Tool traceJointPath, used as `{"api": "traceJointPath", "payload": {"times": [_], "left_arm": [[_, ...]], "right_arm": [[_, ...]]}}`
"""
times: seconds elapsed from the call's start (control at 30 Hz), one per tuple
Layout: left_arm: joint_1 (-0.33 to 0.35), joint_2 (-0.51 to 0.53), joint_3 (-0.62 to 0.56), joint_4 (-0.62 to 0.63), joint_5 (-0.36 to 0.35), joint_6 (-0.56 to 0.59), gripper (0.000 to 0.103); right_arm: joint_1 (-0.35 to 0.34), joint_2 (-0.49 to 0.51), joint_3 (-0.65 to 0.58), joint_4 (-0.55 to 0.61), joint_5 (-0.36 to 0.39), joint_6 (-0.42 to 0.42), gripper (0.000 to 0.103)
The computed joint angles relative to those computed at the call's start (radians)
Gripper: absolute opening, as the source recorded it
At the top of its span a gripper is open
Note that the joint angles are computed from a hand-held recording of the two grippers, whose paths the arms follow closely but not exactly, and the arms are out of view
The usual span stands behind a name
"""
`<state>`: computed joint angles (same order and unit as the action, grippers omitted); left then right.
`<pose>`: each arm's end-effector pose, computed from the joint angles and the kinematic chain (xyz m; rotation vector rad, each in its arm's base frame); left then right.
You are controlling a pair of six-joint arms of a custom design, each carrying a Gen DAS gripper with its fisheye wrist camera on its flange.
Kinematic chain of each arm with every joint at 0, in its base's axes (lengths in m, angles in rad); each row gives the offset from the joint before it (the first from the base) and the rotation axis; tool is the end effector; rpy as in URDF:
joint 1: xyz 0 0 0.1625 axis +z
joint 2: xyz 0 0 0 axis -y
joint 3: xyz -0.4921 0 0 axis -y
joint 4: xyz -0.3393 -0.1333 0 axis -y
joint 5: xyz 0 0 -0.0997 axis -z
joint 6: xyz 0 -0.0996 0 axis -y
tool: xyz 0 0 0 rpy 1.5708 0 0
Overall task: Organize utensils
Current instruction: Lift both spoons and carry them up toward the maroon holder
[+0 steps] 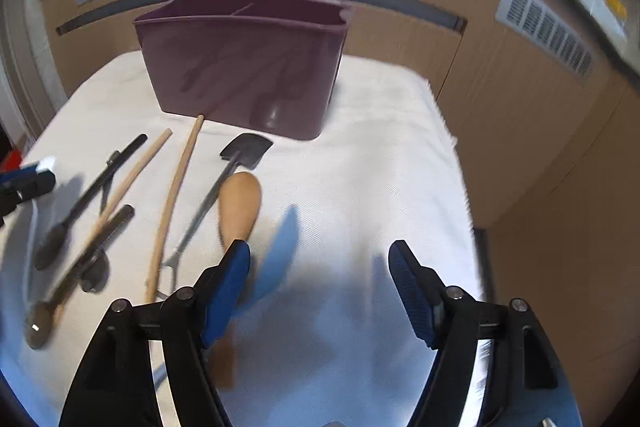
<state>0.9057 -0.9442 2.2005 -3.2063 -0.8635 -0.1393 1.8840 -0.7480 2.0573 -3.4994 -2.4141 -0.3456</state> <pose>-0.1615 -0.5268 0.2050 0.4818 2.4764 -0.8081 0.2311 -0.5223 0.1734 0.4137 -2.1881 0.6891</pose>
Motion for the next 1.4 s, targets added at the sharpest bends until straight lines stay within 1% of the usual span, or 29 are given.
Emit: {"api": "traceJointPath", "payload": {"times": [0.03,0.07,0.1,0.13,0.17,0.2,0.27,0.33,0.4,0.53,0.67,0.8,0.97,1.03,1.1,1.13,1.2,1.27,1.3,1.4], "left_arm": [[0.001,0.001,-0.001,0.002,-0.001,-0.001,0.035],[0.001,0.001,-0.002,0.005,-0.003,-0.002,0.035],[0.002,0.001,-0.002,0.008,-0.004,-0.004,0.035],[0.001,0.0,-0.002,0.01,-0.005,-0.007,0.035],[0.001,0.0,-0.001,0.01,-0.005,-0.008,0.035],[0.001,-0.001,0.0,0.011,-0.007,-0.009,0.035],[0.002,-0.004,0.003,0.012,-0.013,-0.011,0.035],[0.004,-0.006,0.006,0.013,-0.022,-0.013,0.035],[0.008,-0.009,0.006,0.018,-0.039,-0.016,0.035],[-0.011,-0.018,0.021,-0.003,-0.038,-0.013,0.035],[-0.053,-0.031,0.051,-0.041,-0.016,-0.005,0.035],[-0.102,-0.046,0.082,-0.075,0.006,-0.003,0.035],[-0.165,-0.06,0.106,-0.114,0.043,-0.011,0.035],[-0.188,-0.06,0.093,-0.128,0.058,0.008,0.035],[-0.215,-0.056,0.047,-0.154,0.074,0.075,0.035],[-0.225,-0.052,0.024,-0.174,0.084,0.113,0.035],[-0.251,-0.033,-0.048,-0.252,0.101,0.23,0.035],[-0.268,-0.003,-0.133,-0.349,0.101,0.361,0.035],[-0.27,0.014,-0.182,-0.388,0.093,0.418,0.035],[-0.259,0.057,-0.303,-0.445,0.063,0.516,0.035]], "right_arm": [[-0.007,-0.007,-0.009,0.027,0.016,0.026,0.068],[-0.011,-0.007,-0.02,0.052,0.03,0.063,0.061],[-0.014,-0.002,-0.037,0.078,0.028,0.085,0.048],[-0.014,0.009,-0.059,0.124,0.008,0.121,0.042],[-0.017,0.016,-0.074,0.165,0.004,0.155,0.037],[-0.022,0.017,-0.08,0.19,0.005,0.183,0.037],[-0.017,0.024,-0.08,0.174,-0.006,0.182,0.037],[-0.018,0.021,-0.065,0.152,0.009,0.162,0.031],[-0.021,0.013,-0.045,0.127,0.038,0.129,0.014],[-0.006,-0.019,0.01,0.034,0.091,0.067,0.009],[0.015,-0.05,0.052,-0.046,0.131,0.029,0.008],[0.039,-0.078,0.091,-0.124,0.153,-0.012,0.008],[0.065,-0.095,0.111,-0.198,0.159,-0.053,0.008],[0.09,-0.1,0.088,-0.227,0.162,-0.102,0.008],[0.117,-0.107,0.05,-0.277,0.172,-0.175,0.008],[0.134,-0.107,0.018,-0.317,0.18,-0.228,0.008],[0.171,-0.102,-0.07,-0.41,0.211,-0.36,0.008],[0.192,-0.085,-0.154,-0.473,0.242,-0.456,0.008],[0.196,-0.075,-0.203,-0.488,0.265,-0.489,0.008],[0.194,-0.044,-0.304,-0.506,0.312,-0.54,0.008]]}}
